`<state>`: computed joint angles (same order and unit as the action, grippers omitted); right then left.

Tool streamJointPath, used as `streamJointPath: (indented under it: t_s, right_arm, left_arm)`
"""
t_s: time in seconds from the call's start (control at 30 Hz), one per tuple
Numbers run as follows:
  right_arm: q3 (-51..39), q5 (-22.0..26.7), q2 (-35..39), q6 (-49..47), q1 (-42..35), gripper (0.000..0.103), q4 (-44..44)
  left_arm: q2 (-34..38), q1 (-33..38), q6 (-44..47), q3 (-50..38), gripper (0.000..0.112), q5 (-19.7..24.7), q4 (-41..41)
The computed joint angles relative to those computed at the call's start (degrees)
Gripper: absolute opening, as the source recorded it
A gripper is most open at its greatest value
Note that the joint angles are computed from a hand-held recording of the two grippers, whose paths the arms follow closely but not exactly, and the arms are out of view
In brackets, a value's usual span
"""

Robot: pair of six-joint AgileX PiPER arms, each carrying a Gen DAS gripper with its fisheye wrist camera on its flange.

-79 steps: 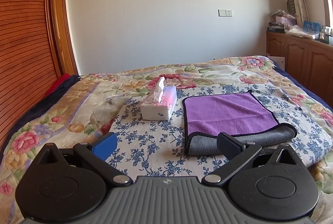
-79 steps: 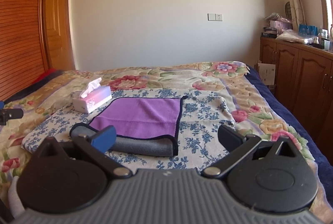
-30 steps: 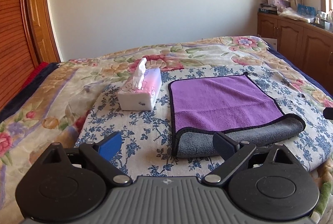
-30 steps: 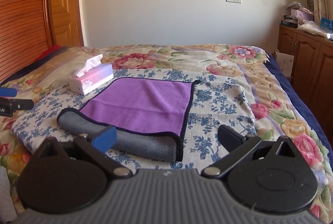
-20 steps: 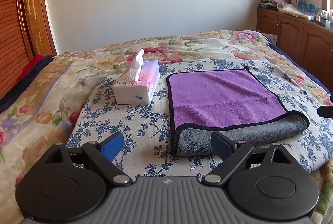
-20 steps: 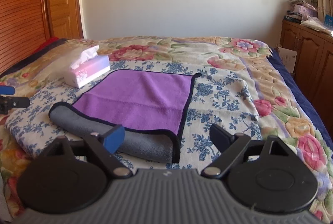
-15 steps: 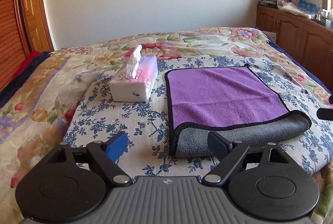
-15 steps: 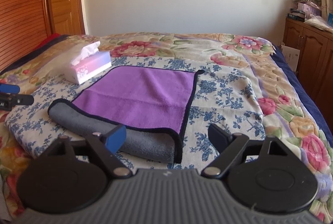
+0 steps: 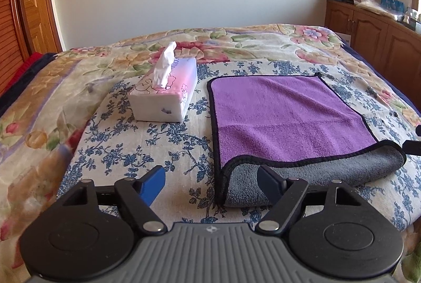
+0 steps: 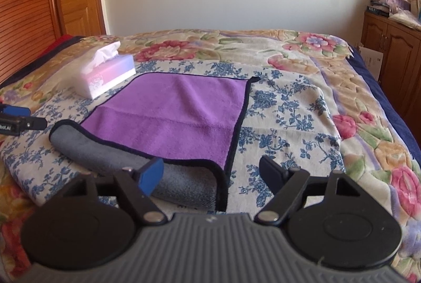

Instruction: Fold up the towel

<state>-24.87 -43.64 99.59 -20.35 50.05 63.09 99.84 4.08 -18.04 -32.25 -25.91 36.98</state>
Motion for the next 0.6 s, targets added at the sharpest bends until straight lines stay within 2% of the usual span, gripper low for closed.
streamJointPath:
  t_s: [0.17, 0.3, 0.6]
  right_arm:
    - [-1.0, 2.0, 1.4, 0.7, -2.8, 0.079, -2.4]
    - [-1.5, 3.6, 2.4, 2.4, -5.1, 0.078, -5.2]
    - [-2.4, 7.2, 4.2, 7.7, -9.7, 0.077, -13.1]
  left_arm:
    - [1.6, -0.5, -2.9, -2.2, 0.078, 0.7, 2.2]
    - [3.1, -0.8, -5.8, -4.0, 0.072, 1.6, 5.1]
    - [6.5, -1.8, -12.1, -7.7, 0.066, 3.2, 12.1]
